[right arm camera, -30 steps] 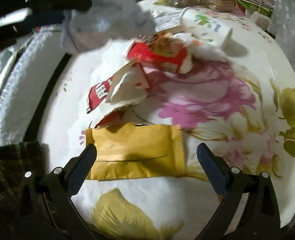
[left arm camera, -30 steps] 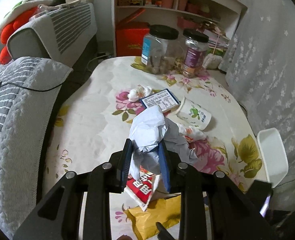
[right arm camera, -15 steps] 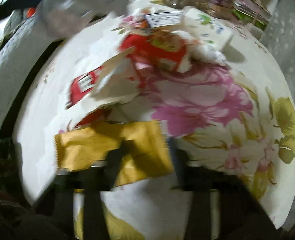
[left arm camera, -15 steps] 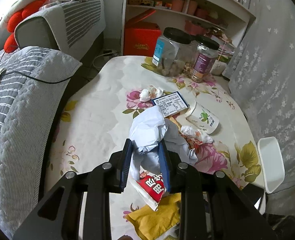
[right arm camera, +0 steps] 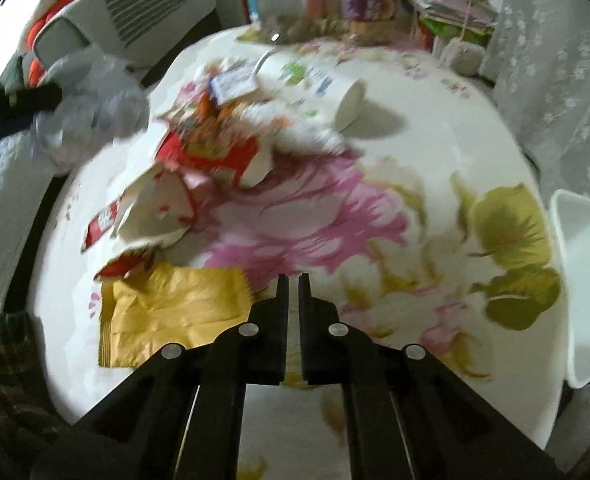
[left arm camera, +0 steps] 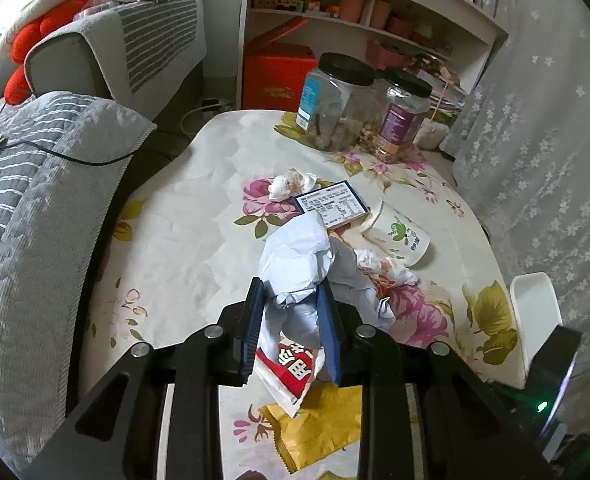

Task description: Collect trash

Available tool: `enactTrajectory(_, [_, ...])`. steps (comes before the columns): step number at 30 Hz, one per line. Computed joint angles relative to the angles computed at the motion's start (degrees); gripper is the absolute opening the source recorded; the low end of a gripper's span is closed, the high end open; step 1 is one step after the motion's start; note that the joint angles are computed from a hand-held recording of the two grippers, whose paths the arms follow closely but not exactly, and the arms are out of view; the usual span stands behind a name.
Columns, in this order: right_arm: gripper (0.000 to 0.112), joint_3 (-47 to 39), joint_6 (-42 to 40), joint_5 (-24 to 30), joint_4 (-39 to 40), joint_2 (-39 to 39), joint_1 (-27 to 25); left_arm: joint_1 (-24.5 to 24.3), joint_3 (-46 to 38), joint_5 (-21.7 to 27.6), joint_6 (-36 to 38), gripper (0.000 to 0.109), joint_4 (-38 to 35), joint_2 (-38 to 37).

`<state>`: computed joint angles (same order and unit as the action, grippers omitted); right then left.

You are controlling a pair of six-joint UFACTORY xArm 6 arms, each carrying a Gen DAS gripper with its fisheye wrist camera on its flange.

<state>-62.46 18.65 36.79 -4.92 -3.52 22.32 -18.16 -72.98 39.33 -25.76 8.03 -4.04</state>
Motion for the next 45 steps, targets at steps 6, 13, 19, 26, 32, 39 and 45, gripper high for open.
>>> enactTrajectory(6, [0.067,-0.62,-11.70,1.19,15.13,1.09,-0.16,-0.53,-0.36,-0.50,0.05,0.027,0.08,0.21])
enactTrajectory(13, [0.094,1.54,-10.86,0.80,10.01,0.84,5.70,0.94,1.04,-0.26,0.34,0.028,-1.40,-1.31])
enactTrajectory(19, [0.097,1.33,1.67,2.30,3.22,2.61,9.34,1.32,1.08,-0.41,1.69,0.028,-2.91,-1.42])
enactTrajectory(26, [0.096,0.05,11.16,-0.25,-12.27,5.90,12.38,2.13,1.54,-0.91,2.71,0.030,-3.50,-1.33])
enactTrajectory(32, [0.096,-4.74,8.05,-2.54,-8.87,10.49,8.28,3.05,0.58,-0.57,3.16,0.030,-6.09,0.12])
enactTrajectory(39, [0.066,-7.89,0.96,-6.73,0.50,13.38,2.76,2.81,0.27,-1.39,2.52,0.028,-4.29,0.82])
enactTrajectory(45, [0.082,-5.30,-2.11,-9.13,6.77,11.56,3.44,4.23,-1.24,0.03,4.23,0.042,-6.58,1.71])
